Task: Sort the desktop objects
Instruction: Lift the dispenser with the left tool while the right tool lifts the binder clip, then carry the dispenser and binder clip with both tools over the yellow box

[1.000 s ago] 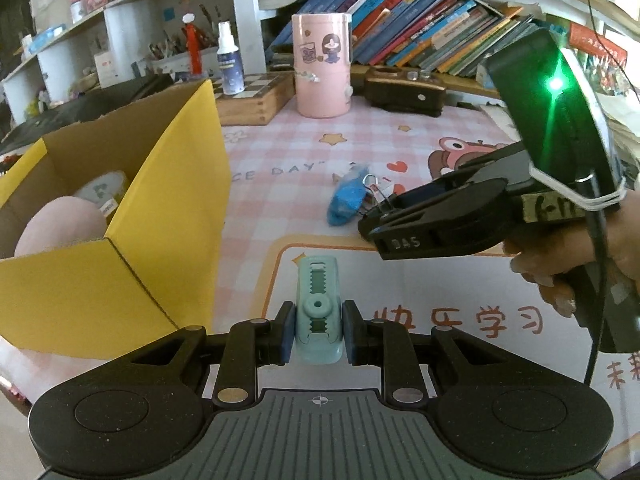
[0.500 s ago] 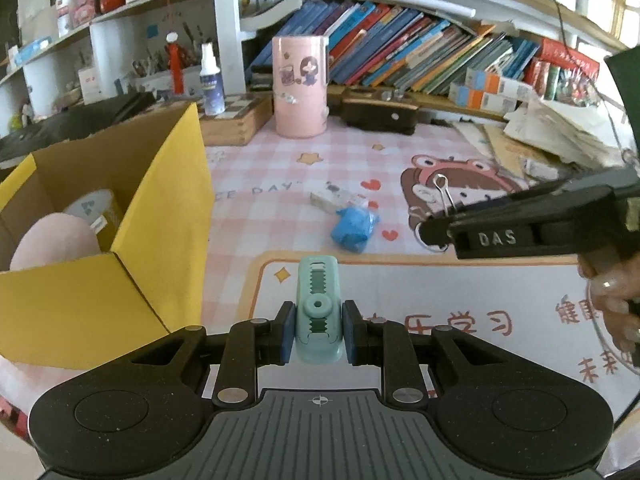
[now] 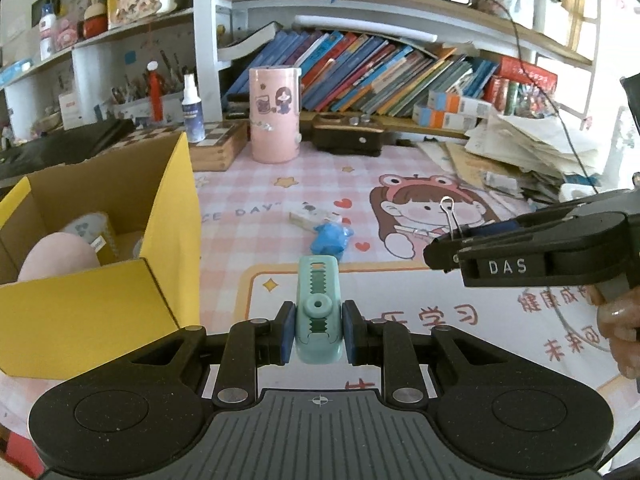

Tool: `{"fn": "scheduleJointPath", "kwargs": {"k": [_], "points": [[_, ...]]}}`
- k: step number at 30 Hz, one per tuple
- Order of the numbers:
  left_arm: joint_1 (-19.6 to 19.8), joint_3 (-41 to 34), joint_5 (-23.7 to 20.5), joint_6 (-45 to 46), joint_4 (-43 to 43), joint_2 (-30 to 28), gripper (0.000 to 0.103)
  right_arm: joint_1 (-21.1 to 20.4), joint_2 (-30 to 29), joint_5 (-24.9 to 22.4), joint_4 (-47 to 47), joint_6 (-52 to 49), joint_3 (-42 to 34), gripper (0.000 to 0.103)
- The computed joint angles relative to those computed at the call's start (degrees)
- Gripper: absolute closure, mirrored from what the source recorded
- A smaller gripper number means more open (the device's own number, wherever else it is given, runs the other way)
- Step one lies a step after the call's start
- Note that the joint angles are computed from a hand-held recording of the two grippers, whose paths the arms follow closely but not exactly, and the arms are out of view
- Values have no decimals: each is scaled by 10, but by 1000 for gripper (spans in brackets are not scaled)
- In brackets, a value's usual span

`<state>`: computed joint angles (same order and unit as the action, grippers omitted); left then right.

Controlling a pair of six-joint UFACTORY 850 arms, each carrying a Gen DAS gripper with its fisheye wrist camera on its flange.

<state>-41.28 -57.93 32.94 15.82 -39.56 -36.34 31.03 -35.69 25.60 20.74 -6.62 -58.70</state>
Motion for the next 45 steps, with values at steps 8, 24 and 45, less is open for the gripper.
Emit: {"fn": "scheduleJointPath", "kwargs": {"k": [8, 24, 45], "points": [[8, 58, 20, -69, 79, 33, 80, 46, 18, 5, 109, -31, 28, 65], [34, 191, 69, -145, 161, 113, 80, 157, 31, 39, 312, -135, 43, 65], [54, 321, 87, -172, 164, 185, 80, 247, -9, -3, 346, -124, 2, 65]]}}
